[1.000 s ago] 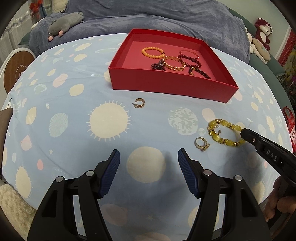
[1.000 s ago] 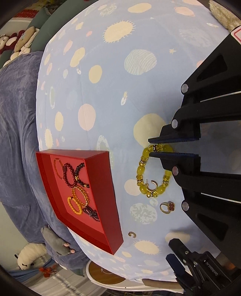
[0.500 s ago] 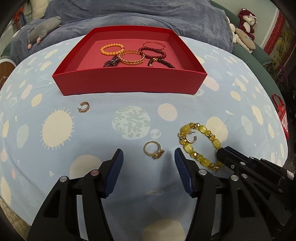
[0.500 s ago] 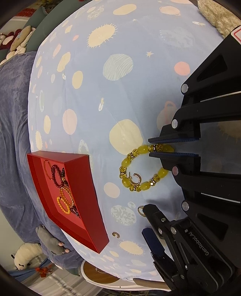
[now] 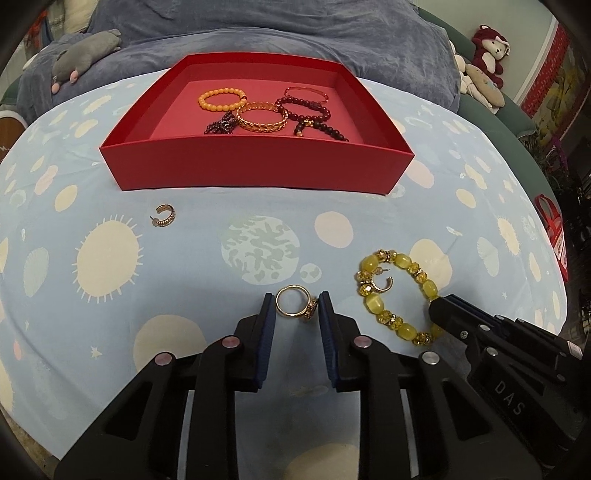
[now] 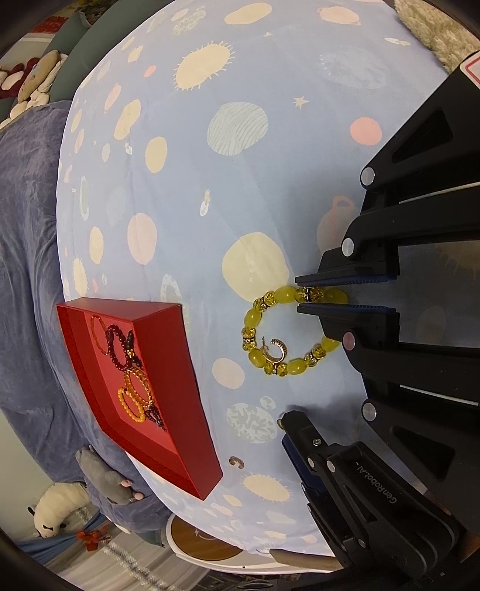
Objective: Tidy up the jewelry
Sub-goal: 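Grasp the yellow bead bracelet with the right tool while the left tool grasps the ring, then carry the yellow bracelet and ring into the red box and open both tools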
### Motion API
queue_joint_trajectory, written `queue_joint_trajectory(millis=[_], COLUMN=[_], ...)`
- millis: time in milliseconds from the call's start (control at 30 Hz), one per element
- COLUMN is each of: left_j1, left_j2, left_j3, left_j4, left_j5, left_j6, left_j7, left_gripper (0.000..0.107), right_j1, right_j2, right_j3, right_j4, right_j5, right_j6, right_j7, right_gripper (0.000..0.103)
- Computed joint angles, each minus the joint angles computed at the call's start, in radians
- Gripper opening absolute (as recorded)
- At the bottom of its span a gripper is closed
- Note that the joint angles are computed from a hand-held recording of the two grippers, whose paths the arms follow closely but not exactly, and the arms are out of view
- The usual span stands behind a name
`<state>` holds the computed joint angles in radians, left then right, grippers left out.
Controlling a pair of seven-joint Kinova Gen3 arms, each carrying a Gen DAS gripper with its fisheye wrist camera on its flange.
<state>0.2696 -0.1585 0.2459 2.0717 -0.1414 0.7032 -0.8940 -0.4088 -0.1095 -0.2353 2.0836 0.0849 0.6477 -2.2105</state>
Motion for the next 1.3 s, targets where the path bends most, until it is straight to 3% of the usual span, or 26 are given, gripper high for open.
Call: queue_joint_trajectory(millis=[433, 767, 1000, 1300], left_j1=[-0.056, -0.111, -0.152, -0.188], left_j2=[-0.084, -0.104, -0.024, 0.17], left_j3=[-0.047, -0.104, -0.143, -0.176], left_j4=[-0.012, -0.105, -0.266, -0.439], left_j5=[0.049, 0.089, 0.096, 0.125], left_j6=[0.087, 0.161, 0.169, 0.121], left_j7=[-0.08, -0.227, -0.362, -0.453], left_gripper=[0.023, 0.023, 0.023, 0.023], right_j1=[-0.019, -0.06, -0.055, -0.085], right_j2=[0.013, 0.041, 0.116, 0.375], right_j3=[-0.008, -0.012, 0.02, 0.075], right_j4=[-0.161, -0.296, -0.461, -0.773], right_j5=[-0.017, -0.005, -0.019, 0.021], right_j6=[0.019, 0.055, 0.083, 0.154], right_j7=[0.087, 0.143, 0.262, 0.363], right_gripper=[0.008, 0.008, 0.008, 0.008])
